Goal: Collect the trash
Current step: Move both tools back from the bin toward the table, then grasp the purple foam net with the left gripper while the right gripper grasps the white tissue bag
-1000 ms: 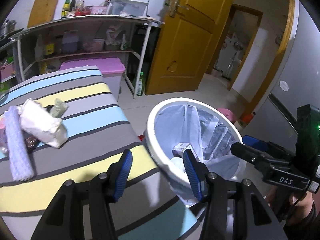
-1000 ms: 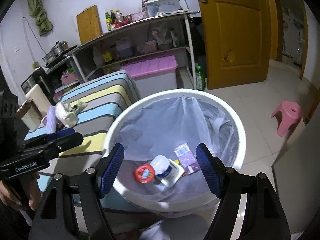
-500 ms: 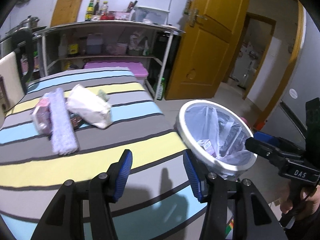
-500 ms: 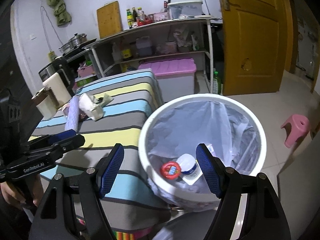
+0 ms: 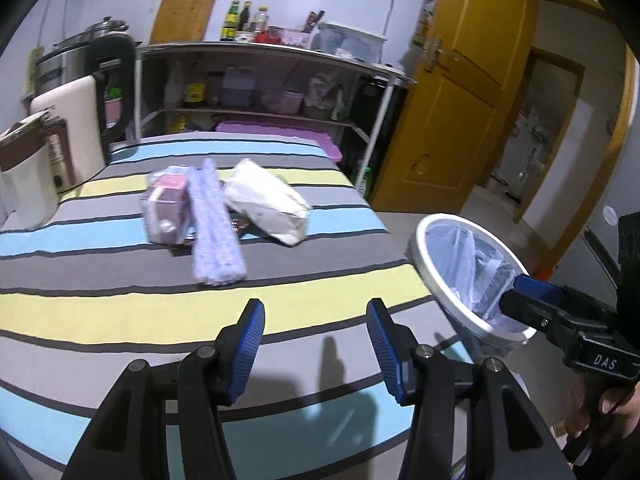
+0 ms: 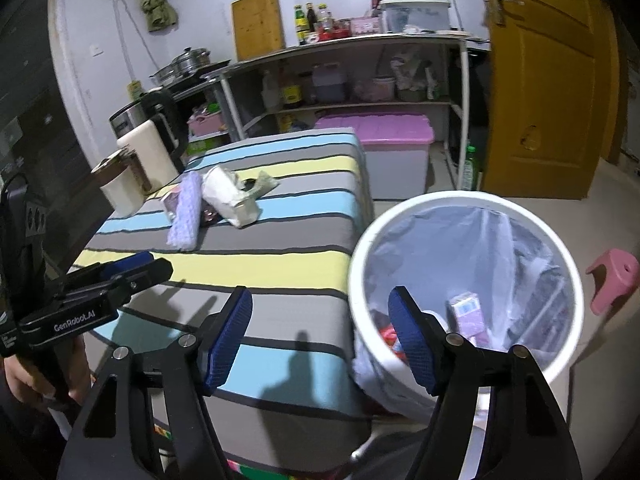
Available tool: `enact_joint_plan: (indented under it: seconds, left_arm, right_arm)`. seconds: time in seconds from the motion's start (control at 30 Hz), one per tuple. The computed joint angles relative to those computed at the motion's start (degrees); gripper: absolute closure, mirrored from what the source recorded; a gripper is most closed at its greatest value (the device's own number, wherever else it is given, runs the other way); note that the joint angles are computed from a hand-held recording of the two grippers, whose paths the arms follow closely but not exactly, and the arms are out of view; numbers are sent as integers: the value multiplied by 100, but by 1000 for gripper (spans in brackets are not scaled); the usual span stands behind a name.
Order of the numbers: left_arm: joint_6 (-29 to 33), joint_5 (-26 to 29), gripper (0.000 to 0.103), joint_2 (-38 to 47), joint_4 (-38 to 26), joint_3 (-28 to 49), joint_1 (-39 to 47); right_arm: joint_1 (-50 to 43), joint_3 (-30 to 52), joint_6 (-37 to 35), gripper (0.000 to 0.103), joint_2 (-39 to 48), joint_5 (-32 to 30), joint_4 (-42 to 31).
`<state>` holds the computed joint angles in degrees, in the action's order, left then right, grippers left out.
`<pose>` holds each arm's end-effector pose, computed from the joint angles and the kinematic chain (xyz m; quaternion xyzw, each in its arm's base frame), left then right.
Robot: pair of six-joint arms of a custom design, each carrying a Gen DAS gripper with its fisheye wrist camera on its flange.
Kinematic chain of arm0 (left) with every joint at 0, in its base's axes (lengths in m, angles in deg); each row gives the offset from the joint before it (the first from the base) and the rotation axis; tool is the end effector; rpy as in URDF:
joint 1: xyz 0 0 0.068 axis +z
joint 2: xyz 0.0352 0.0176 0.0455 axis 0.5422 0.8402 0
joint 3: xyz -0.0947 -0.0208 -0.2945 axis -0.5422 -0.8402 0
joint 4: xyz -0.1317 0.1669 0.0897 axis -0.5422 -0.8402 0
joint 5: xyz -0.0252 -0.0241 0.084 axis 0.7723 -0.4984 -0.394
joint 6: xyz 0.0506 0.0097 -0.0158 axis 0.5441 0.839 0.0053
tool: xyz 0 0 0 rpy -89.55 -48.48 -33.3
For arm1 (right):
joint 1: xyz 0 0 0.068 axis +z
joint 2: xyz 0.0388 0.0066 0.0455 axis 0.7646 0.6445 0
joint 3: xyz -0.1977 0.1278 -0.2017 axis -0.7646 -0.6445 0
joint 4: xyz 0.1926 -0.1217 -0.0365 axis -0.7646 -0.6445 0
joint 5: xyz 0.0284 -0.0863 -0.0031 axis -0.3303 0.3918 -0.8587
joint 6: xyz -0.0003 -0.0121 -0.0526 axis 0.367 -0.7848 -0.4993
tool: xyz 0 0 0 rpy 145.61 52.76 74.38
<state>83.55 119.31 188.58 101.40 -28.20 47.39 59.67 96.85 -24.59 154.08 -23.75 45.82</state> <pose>0.3029 0.0605 0.1236 0.0692 0.9061 -0.1548 0.3875 0.2963 0.0580 0.1177 -0.0657 0.9088 0.1411 0.3871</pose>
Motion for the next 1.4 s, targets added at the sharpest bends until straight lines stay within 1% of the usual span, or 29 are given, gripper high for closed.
enact_joint_plan:
  seconds: [0.13,0.4,0.63,0.77,0.9,1.07,1.3,1.33,1.37,1.4]
  left_arm:
    - [-27,-23,50,55,-63,127,193]
    - [-135,-138,50,195,-196,489,367]
    - [-337,-294,50,552,-285,1028,373]
    - [-413,-365,50,860,-563,1485,325]
    - [-463,-430,50,1098,-683,1758,243]
    - [-511,-561,50,1424,-1013,2231,152]
    - [-544,-611,50,1734,-1284,2635,86]
    - [-541,-614,53,1773,-1305,2678,77]
    - [-517,-623,60,1809,-1323,2713,60]
    - [-486,-619,65,1837,-1365,2757,56]
  right_arm:
    - [127,196,-40,38,100,-48,-150]
    - [357,677,-126,38,298,-43,-442]
    - [515,1241,-212,38,563,-53,-742]
    - [586,1662,-253,38,792,-52,-987]
    - [640,2096,-319,38,1010,-61,-1259]
    - [721,2690,-434,38,1306,-60,-1638]
    - [836,3656,-629,38,1810,-40,-2260]
    - [849,3780,-653,38,1877,-27,-2338]
    - [861,3918,-677,38,1948,-21,-2422]
    - [869,4051,-697,38,2012,-18,-2497]
